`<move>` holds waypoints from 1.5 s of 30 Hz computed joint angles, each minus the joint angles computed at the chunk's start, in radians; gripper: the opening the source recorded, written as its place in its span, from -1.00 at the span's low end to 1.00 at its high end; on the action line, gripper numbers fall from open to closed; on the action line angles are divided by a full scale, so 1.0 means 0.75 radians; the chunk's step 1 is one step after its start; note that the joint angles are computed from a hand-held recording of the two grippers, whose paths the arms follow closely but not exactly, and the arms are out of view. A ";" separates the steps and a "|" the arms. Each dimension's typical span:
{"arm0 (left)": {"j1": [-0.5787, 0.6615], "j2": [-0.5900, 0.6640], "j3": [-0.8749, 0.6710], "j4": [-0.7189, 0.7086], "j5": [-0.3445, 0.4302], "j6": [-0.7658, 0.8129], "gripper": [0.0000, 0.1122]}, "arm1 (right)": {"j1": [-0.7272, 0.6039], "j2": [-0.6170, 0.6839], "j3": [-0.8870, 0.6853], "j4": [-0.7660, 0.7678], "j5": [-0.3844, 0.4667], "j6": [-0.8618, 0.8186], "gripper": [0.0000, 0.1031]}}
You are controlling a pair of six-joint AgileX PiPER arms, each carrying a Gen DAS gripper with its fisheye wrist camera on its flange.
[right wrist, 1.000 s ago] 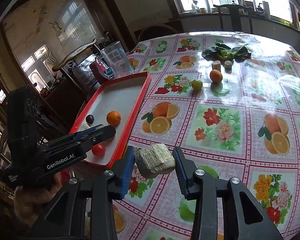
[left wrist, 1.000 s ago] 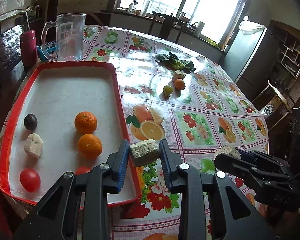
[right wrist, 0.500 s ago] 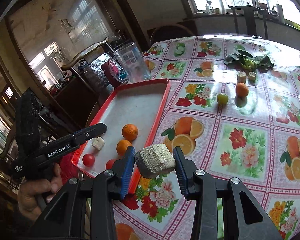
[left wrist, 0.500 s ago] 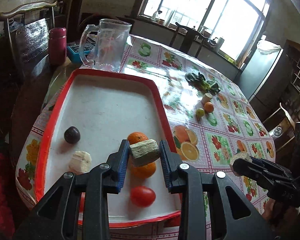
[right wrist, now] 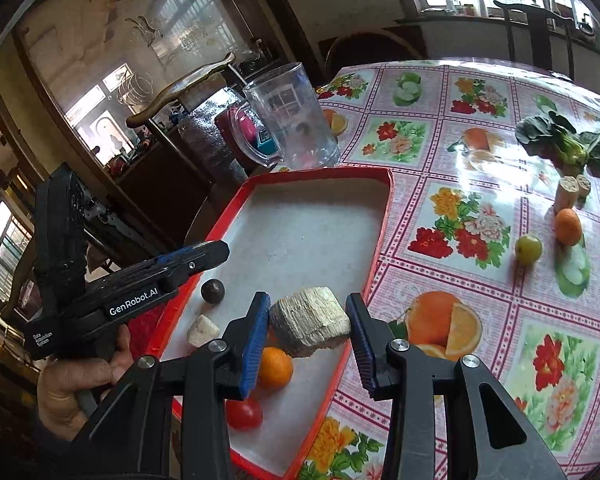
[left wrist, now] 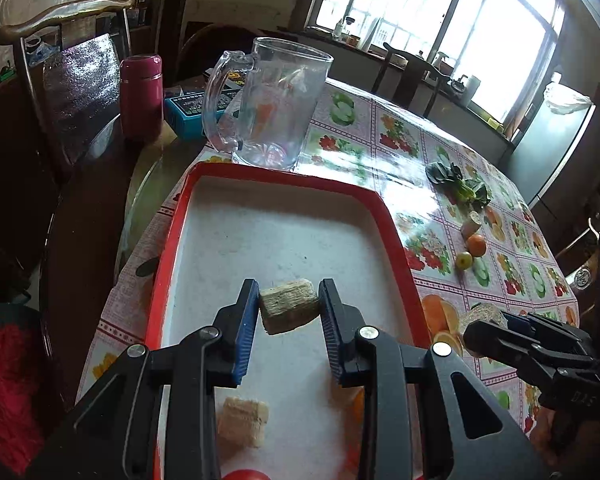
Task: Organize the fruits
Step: 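Carry both white chunks over the tray and open both tools to release them, then withdraw both open tools from the tray back over the table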
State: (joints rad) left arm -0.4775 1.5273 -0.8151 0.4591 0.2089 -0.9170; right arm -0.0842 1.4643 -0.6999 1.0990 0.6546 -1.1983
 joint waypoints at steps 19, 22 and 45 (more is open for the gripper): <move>0.171 0.301 -0.266 -0.485 0.170 0.558 -0.50 | 0.322 0.480 -0.386 -0.344 -0.200 0.336 -0.23; 0.185 0.312 -0.257 -0.512 0.174 0.591 -0.50 | 0.354 0.494 -0.389 -0.402 -0.234 0.369 -0.21; -0.069 -0.028 -0.045 -0.036 0.116 0.006 -0.41 | -0.166 -0.084 0.029 -0.195 0.006 0.021 -0.11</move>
